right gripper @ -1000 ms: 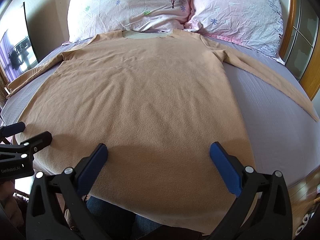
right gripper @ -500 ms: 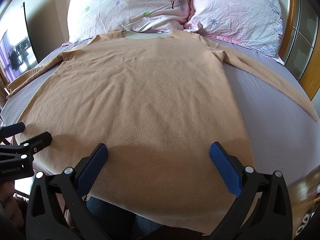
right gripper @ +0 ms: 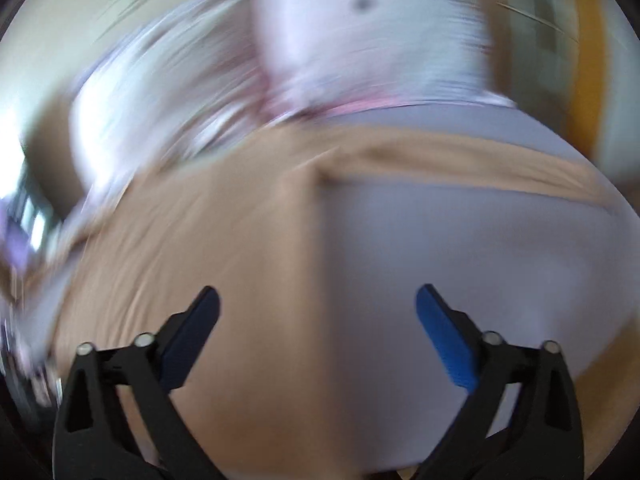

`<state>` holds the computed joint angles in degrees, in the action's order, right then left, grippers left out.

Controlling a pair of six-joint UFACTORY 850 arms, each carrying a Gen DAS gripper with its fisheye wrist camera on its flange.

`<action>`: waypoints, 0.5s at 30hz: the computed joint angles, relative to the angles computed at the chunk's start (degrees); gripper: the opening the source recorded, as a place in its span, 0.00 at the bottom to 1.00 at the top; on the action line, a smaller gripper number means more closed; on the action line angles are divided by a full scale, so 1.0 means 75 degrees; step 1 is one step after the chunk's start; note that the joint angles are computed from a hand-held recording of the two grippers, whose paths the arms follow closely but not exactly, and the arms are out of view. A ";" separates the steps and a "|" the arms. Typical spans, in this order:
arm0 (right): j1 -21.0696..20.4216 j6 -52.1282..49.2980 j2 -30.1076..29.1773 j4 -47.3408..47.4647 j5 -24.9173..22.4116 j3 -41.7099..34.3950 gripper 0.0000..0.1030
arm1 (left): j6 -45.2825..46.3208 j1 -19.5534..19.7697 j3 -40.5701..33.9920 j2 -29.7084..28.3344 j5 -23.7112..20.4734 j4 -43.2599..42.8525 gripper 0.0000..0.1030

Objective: Fold small clothes

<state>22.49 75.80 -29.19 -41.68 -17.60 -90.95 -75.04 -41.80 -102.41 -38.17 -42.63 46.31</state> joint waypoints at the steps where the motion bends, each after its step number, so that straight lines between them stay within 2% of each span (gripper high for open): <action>1: -0.0310 -0.0152 -0.0009 0.0633 -0.0040 -0.0079 0.72 | -0.0132 0.0088 0.0153 0.0101 0.0415 0.0107 0.99; 3: -0.1023 -0.0624 -0.0127 0.2233 -0.0116 -0.0297 0.65 | -0.0619 0.0240 0.0484 0.0316 0.1201 0.0455 0.99; 4: -0.1285 -0.0783 -0.0191 0.2850 -0.0116 -0.0368 0.63 | -0.1220 0.0372 0.0707 0.0475 0.1827 0.0948 0.99; 7: -0.1943 -0.0930 -0.0511 0.4197 -0.0414 -0.0694 0.56 | -0.3190 0.0577 0.1080 0.0705 0.2698 0.2833 0.99; 9: -0.2189 -0.0981 -0.0755 0.4739 -0.0596 -0.0907 0.55 | -0.4428 0.0715 0.1129 0.0724 0.2933 0.4110 0.99; 10: -0.2275 -0.1091 -0.0770 0.5002 -0.0477 -0.0860 0.54 | -0.4860 0.0755 0.1167 0.0741 0.2999 0.4532 0.99; 14: -0.2450 -0.0697 -0.0913 0.4990 -0.0133 -0.0917 0.49 | -0.6307 0.1017 0.1288 0.0795 0.3390 0.5781 0.99; 15: -0.2481 -0.0434 -0.0946 0.4778 -0.0020 -0.0909 0.45 | -0.6839 0.1136 0.1302 0.0795 0.3513 0.6212 0.99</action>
<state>3.88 72.54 -36.28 -5.84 -17.75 -97.77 -126.34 -33.28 -92.65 -32.21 -16.28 92.90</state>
